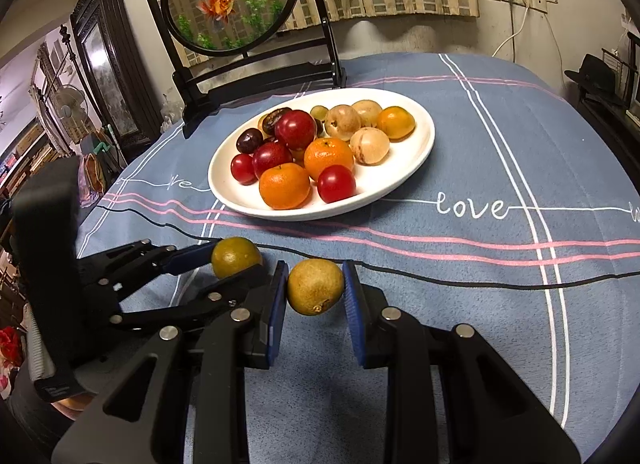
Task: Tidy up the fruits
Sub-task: 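Carry both yellow fruits onto the white plate and open both tools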
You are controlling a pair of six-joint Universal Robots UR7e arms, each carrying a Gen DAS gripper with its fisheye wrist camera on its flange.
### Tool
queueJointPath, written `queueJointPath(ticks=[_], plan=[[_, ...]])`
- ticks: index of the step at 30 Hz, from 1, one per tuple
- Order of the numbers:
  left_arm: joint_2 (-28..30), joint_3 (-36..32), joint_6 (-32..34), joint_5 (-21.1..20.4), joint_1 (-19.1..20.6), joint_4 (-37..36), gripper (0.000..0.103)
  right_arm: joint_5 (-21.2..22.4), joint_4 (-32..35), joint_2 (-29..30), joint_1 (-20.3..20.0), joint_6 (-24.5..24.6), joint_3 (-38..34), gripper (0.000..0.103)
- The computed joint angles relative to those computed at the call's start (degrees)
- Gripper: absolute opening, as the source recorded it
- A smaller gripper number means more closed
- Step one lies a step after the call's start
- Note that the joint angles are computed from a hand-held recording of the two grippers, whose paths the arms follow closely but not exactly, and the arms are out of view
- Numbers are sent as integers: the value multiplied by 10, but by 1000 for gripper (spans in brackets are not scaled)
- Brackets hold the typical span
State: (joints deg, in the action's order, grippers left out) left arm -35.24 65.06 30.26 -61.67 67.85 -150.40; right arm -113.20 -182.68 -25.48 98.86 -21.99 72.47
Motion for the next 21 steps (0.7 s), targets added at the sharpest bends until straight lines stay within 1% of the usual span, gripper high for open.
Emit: queueJointPath(ticks=[4,9,12,15,18,21], plan=[[-14,6,-31,-18,1,10,42,4,2,4,-1,-10,-4,28],[-40,43,-55,-13,-3,-18,42,12,-1,2,-1,-4,6,28],[-66,75,-78,-18,-4,-35,42,40,-12,-12,1,3,37,28],[-85,92,-78,-20,-8,-51,42,68,-20,-25,7,3,59,28],[-86,70,-72,-20,-17,-47,42,66,-39,-29,18,-8,51,28],[-63,8,-74,-18,-25,-29,42,65,-53,-27,24,-20,26,28]])
